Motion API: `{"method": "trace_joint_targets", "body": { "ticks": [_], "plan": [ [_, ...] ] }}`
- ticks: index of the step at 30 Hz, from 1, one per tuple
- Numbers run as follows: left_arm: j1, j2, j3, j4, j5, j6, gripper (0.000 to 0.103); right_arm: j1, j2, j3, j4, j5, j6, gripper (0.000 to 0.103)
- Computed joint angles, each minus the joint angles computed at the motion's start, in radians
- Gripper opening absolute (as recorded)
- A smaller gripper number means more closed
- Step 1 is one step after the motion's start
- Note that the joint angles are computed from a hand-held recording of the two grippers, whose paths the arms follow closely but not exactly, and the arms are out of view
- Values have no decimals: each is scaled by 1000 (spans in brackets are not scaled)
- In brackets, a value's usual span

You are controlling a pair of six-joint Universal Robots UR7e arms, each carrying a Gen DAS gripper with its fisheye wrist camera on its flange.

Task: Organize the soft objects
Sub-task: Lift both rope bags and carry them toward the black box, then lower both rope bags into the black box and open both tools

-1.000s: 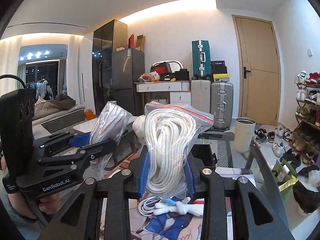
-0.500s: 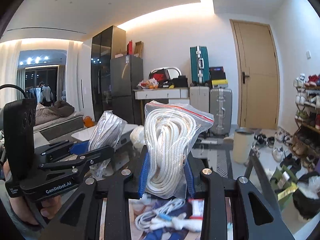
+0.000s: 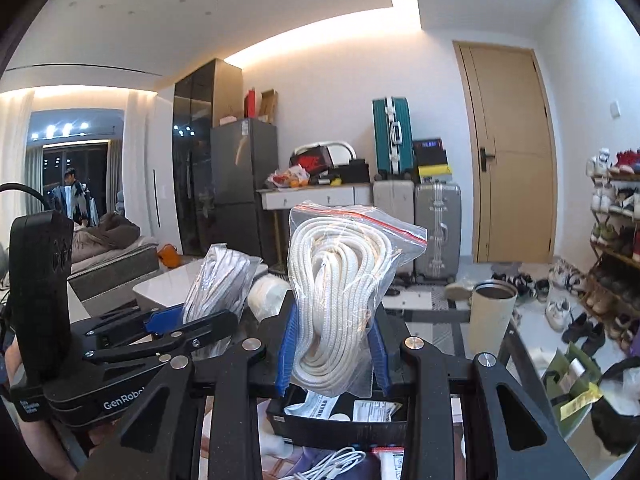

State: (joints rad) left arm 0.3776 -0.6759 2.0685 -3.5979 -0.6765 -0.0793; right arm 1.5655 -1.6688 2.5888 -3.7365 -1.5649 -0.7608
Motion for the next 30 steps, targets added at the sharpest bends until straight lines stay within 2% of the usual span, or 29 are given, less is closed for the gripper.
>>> {"method": "trace_joint_targets", "body": {
  "ticks": [4,9,11,14,16,18,24,30],
  "plan": [
    [22,32,-45,-15,-9,13,36,24,64,-45,-18,-43,-23,32],
    [58,66,-99,-45,-39,42,36,22,113,-115,49,-90,-16,32],
    [95,63,-113,-6,-116,-1,36,9,126,-140,75,-94,-5,32],
    [131,79,-147,72,-129,-58,36,-5,157,-184,116,-126,15,32],
    [156,86,-175,172,-146,-106,36,-13,181,-214,149,-152,20,32],
    [170,95,-191,207,-164,-127,36,-21,210,-241,172,-180,22,32],
    [194,132,-215,279,-173,-162,36,-82,269,-294,259,-200,41,32],
    [172,140,-202,284,-148,-111,36,-148,283,-329,404,-199,116,32]
  ]
}}
